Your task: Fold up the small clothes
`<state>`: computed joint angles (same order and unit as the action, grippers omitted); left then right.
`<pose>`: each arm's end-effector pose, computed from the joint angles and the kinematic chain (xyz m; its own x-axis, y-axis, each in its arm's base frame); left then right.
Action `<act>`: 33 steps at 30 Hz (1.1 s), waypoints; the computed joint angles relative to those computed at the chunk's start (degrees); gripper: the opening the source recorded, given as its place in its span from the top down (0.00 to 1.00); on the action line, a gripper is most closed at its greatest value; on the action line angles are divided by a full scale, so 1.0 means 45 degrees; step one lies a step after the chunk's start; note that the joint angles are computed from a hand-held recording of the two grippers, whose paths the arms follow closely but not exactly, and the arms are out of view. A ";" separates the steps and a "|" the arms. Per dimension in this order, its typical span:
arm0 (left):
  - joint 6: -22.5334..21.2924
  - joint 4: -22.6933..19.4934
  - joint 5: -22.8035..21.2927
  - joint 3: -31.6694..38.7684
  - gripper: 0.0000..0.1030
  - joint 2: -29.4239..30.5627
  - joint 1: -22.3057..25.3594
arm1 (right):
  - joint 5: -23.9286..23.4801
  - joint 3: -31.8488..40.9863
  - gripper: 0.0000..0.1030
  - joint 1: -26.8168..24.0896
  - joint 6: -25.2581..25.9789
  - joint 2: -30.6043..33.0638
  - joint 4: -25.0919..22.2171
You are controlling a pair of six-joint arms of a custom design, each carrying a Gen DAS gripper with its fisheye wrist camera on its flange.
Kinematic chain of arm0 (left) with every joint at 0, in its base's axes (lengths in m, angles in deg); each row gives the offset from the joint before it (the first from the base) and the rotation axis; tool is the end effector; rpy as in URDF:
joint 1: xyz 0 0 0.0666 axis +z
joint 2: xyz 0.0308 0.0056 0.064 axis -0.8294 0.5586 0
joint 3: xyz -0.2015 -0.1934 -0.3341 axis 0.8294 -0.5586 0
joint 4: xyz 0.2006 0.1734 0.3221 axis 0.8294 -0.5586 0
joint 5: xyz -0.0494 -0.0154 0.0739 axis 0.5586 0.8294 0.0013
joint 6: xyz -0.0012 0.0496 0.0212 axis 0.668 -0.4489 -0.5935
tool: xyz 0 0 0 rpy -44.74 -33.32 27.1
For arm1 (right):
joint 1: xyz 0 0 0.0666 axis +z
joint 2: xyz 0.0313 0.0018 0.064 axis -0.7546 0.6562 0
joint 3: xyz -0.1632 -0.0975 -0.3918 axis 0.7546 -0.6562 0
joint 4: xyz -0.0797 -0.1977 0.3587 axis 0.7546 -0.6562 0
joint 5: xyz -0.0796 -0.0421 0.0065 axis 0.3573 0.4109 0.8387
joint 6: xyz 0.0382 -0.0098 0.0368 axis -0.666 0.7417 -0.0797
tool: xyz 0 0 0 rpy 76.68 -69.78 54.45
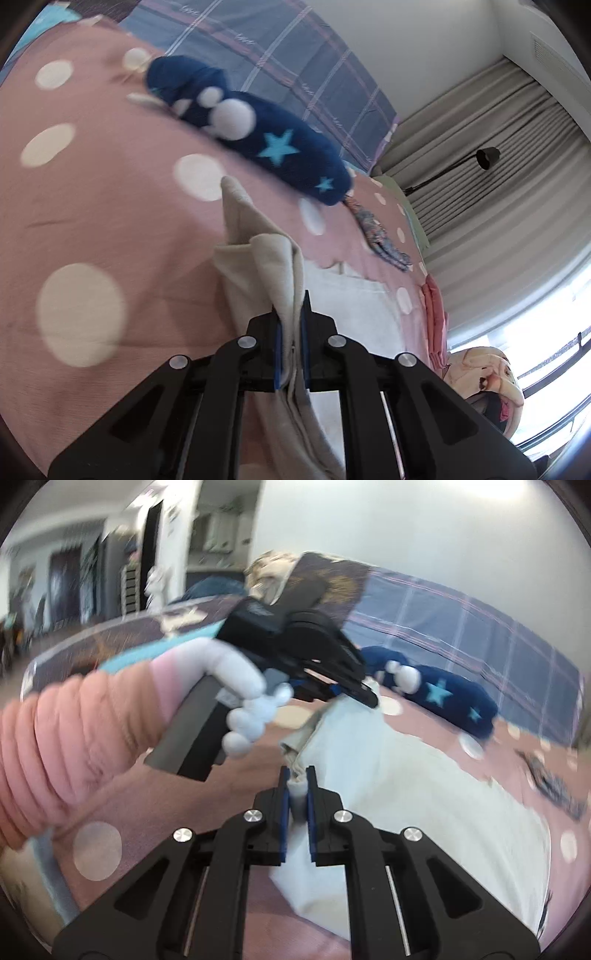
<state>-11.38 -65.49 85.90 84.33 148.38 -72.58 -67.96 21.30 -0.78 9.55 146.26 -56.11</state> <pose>0.5322 -0.1784 0.4027 -0.8522 -0.2085 -0.4800 0.2231 0.6849 -0.6936 0.3090 0.3325 0.4553 -0.4083 -0.3692 -0.8349 -0.5710 0.8169 -0.0820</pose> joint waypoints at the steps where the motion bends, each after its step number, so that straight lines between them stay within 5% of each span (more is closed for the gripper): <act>1: 0.0058 -0.0129 -0.0293 0.0288 0.93 0.0082 -0.0281 | -0.0148 -0.0100 0.92 -0.0201 -0.0221 -0.0196 -0.0022; 12: 0.0359 -0.1403 -0.2183 0.2893 0.93 0.1553 -0.2457 | -0.2840 -0.1964 0.92 -0.3797 -0.2609 -0.2395 0.0361; 33: -0.0657 -0.5109 -0.4082 0.8859 0.93 0.5788 -0.5475 | -0.7020 -0.4613 0.92 -0.9714 -0.3750 -0.4744 -0.0138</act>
